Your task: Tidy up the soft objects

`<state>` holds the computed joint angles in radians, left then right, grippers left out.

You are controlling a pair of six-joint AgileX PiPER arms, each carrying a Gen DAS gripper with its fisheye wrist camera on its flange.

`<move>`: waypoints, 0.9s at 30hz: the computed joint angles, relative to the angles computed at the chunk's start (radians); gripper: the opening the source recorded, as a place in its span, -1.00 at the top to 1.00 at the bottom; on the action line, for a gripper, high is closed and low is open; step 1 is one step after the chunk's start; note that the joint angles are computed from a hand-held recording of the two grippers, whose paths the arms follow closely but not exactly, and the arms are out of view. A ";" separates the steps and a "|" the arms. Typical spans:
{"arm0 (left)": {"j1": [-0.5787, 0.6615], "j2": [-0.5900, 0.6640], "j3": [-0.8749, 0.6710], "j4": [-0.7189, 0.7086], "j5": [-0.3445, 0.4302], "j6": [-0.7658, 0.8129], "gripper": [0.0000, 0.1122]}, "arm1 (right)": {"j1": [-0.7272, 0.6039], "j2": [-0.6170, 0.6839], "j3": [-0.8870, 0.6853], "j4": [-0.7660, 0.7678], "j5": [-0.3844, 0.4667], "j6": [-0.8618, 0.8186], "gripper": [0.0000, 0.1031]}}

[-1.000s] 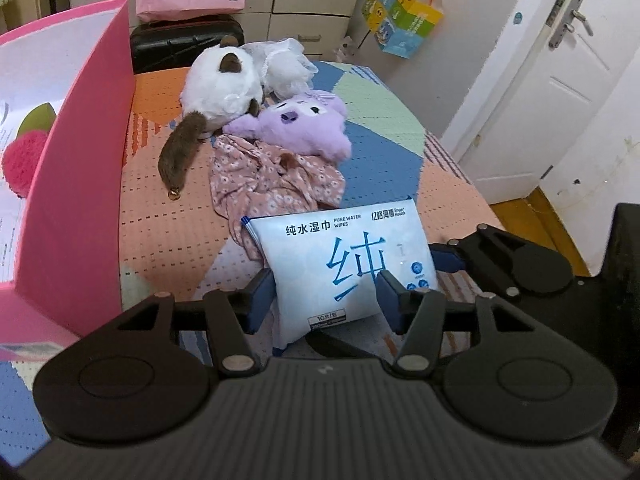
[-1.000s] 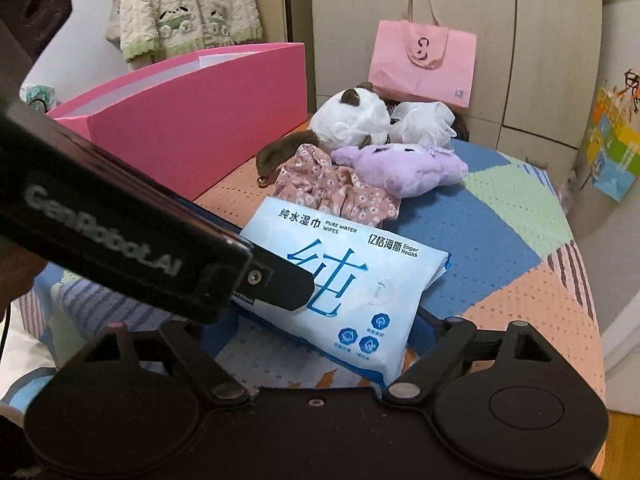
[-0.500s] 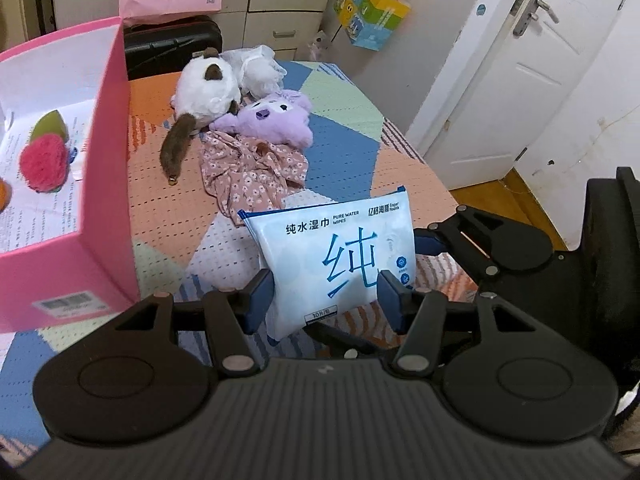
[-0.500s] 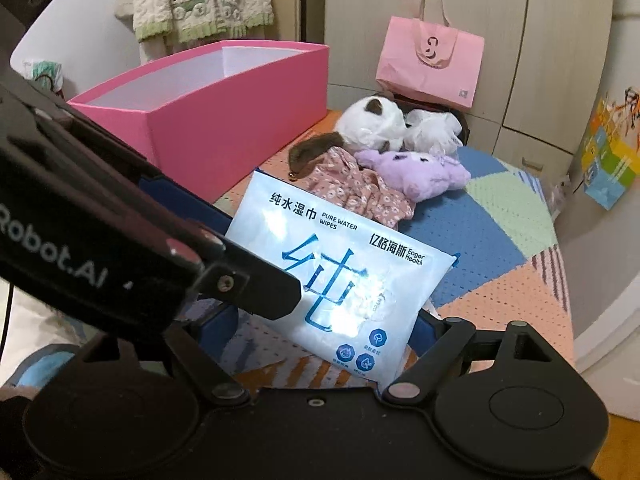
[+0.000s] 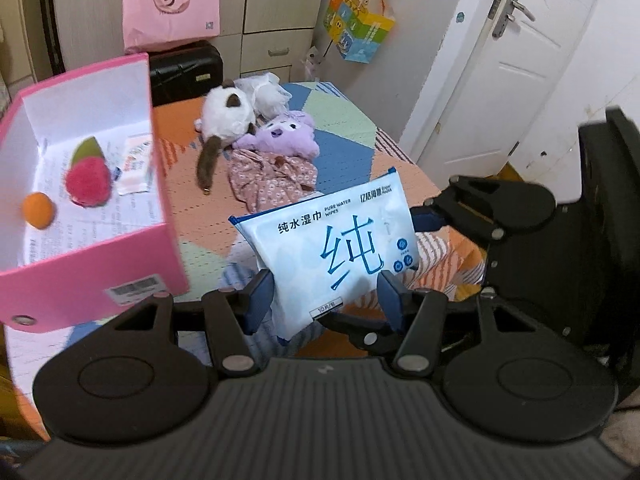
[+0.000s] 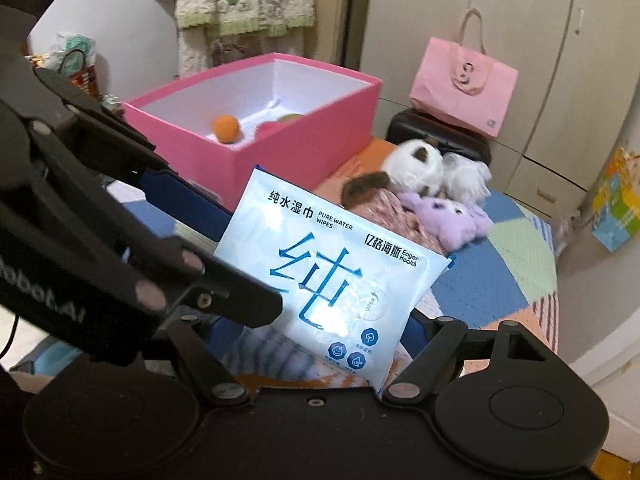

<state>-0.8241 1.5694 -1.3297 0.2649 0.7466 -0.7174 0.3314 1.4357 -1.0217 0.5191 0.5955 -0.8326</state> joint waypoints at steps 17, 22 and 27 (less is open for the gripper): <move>0.175 -0.262 0.161 -0.021 -0.088 0.065 0.01 | 0.140 0.101 -0.294 -0.022 0.059 0.043 -0.64; 0.319 -0.282 0.210 -0.191 -0.172 0.208 0.00 | 0.147 0.202 -0.425 0.025 0.082 0.014 -0.63; 0.445 -0.255 0.208 -0.334 -0.195 0.363 0.00 | 0.183 0.320 -0.563 -0.009 0.097 0.061 -0.64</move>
<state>-0.3793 1.3146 -1.1218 -0.0692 0.5519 -0.3539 0.5142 1.7554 -1.5851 0.5104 0.6927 -0.7721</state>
